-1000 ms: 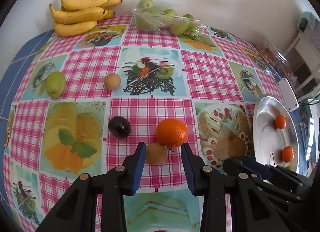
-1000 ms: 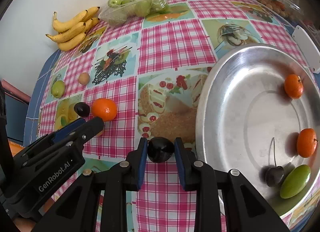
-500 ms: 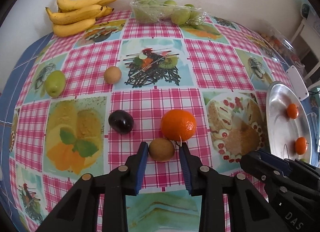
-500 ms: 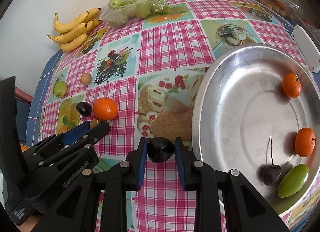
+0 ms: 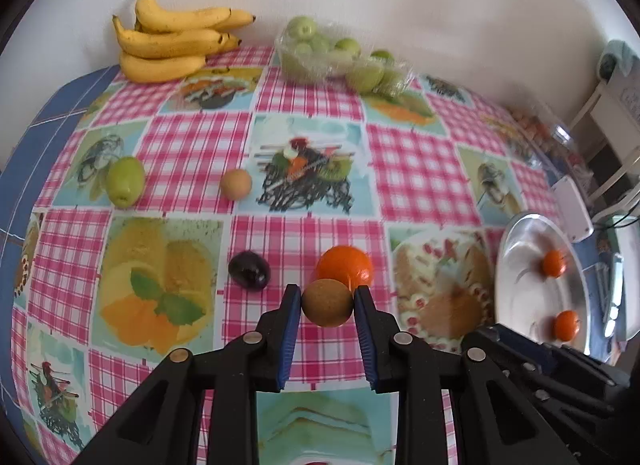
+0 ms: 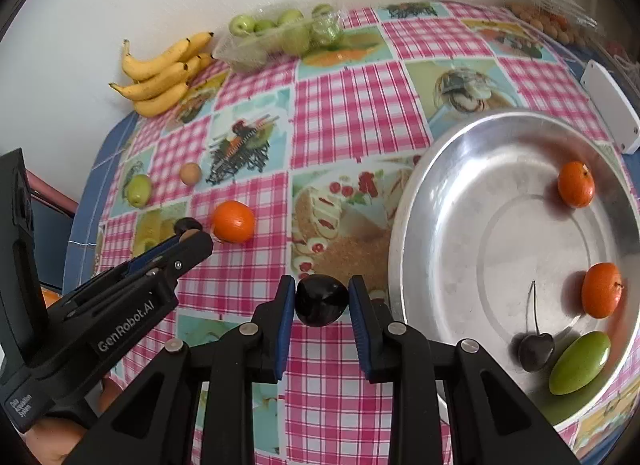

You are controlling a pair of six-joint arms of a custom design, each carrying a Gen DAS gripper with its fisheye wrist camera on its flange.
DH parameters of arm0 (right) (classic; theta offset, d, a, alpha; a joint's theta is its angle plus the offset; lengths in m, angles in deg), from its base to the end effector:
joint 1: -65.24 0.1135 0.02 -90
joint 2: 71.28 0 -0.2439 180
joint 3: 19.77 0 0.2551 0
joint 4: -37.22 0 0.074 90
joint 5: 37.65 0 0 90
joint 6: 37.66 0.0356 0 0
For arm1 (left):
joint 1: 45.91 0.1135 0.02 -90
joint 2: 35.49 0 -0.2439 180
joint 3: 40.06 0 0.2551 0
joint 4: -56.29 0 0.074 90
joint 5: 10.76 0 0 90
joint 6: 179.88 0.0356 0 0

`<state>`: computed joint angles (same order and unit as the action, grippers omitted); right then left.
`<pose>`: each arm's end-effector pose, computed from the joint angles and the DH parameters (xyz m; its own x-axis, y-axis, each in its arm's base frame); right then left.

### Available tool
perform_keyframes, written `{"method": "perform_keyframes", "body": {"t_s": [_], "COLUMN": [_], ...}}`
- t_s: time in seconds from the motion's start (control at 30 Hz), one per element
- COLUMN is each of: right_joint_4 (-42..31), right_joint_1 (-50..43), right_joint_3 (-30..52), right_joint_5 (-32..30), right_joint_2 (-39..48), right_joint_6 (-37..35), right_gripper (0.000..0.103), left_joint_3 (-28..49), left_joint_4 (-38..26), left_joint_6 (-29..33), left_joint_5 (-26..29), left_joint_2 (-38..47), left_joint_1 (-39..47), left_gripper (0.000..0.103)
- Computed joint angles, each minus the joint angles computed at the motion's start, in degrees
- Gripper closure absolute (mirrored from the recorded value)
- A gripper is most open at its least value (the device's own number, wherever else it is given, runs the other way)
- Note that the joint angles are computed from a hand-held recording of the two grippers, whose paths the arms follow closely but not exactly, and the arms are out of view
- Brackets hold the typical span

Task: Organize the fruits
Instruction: 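Carry the plum and kiwi over the steel bowl and release both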

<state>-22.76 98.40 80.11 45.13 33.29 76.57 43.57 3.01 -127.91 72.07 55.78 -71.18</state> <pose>0.3177 0.2129 0.2299 -0.9312 -0.1221 -0.3435 -0.2254 0.9334 0.2792 0.3016 -0.1374 0.2279 -0.8497 -0.2749 -0.4500 -0.1965 0.9570 -0.2135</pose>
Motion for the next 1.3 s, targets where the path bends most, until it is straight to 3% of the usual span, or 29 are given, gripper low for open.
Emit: {"method": "perform_keyframes", "body": {"t_s": [0.27,0.67,1.13,1.3], "right_joint_4": [-0.64,-1.02,-2.48,-3.36], "right_joint_1": [-0.62,-9.02,-19.43,-20.56], "right_joint_3": [-0.04,-5.76,-12.18,-12.65], "right_joint_5": [0.55,0.92,-0.21,-0.64], "right_joint_2": [-1.61,-6.48,-12.24,-12.32], "right_joint_6": [0.02,0.39,-0.26,-1.18], "right_gripper": [0.075,0.075,0.074,0.074], "left_joint_3": [1.68,7.9,23.67,25.17], "left_joint_4": [-2.08,-3.47,-8.11,-7.93], "left_joint_6": [-2.68,-4.43,0.19,0.82], "left_joint_5": [0.1,-0.05,-3.05,-2.62], "left_joint_2": [-1.15,3.07,15.02,17.03], "left_joint_1": [-0.98,-6.8,-18.06,-19.17], "left_gripper": [0.074,0.074,0.074,0.074]}}
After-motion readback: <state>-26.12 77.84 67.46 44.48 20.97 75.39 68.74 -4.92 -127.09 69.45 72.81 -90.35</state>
